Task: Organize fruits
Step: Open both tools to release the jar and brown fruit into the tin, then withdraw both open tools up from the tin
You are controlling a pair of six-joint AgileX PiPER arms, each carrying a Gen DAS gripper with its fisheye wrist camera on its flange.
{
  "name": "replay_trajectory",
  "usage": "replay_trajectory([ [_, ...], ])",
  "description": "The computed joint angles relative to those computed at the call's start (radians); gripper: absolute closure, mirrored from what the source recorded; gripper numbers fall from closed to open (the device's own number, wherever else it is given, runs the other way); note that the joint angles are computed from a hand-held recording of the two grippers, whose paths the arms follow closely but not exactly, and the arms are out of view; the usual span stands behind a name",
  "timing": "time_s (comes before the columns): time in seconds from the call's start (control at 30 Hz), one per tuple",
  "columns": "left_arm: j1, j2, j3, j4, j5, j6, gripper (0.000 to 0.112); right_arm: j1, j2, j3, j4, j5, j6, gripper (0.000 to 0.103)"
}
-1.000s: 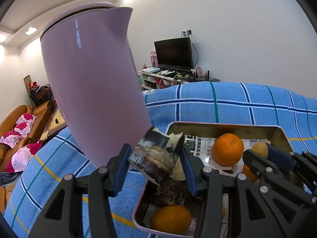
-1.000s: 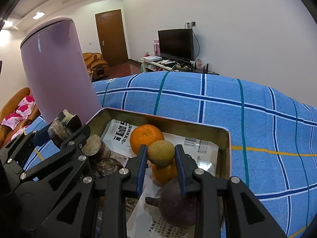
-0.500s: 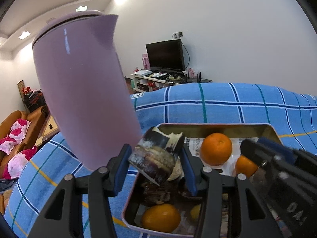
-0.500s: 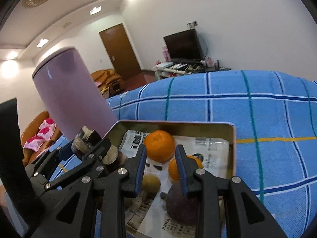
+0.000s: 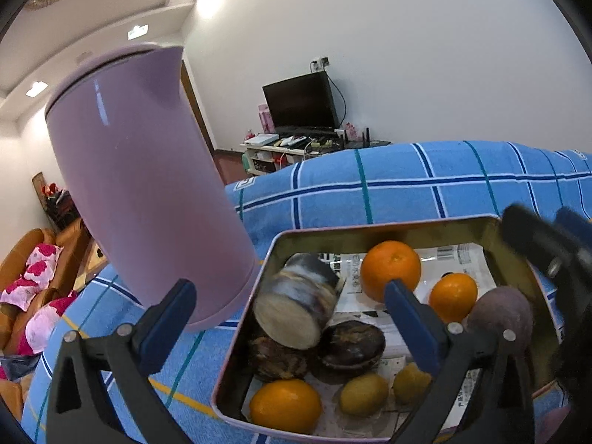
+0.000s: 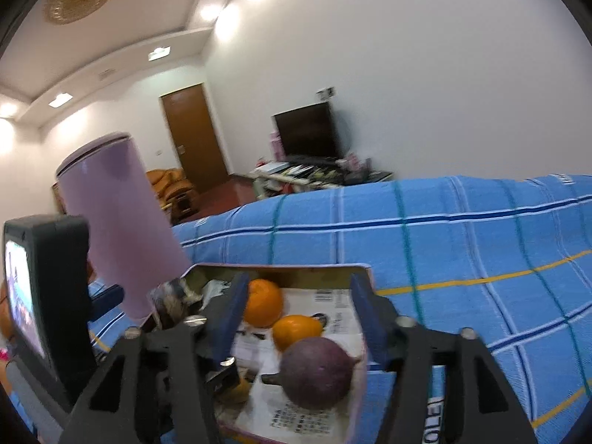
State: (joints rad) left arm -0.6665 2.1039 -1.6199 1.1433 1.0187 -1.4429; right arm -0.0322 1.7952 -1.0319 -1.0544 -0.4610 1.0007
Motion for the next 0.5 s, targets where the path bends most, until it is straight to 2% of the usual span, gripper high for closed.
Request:
replay_trajectory([
  [0.2, -0.024, -0.055, 0.099, 0.099, 0.003, -0.156, 0.009, -0.022, -0.016, 0.037, 0.181, -0.015, -0.135, 0.033],
  [0.27, -0.037, -0.072, 0.131, 0.135, 0.017, -0.211, 0.009, -0.036, -0.021, 0.061, 0.235, -0.054, -0.194, 0.033],
  [0.37, -0.046, -0.096, 0.171, 0.171, 0.025, -0.269, 0.009, -0.022, -0.037, 0.113, 0.406, -0.103, -0.385, 0.033],
  [0.5, -0.056, -0.120, 0.208, 0.197, 0.034, -0.325, 0.009, -0.012, -0.051, 0.142, 0.476, -0.135, -0.471, 0.032],
])
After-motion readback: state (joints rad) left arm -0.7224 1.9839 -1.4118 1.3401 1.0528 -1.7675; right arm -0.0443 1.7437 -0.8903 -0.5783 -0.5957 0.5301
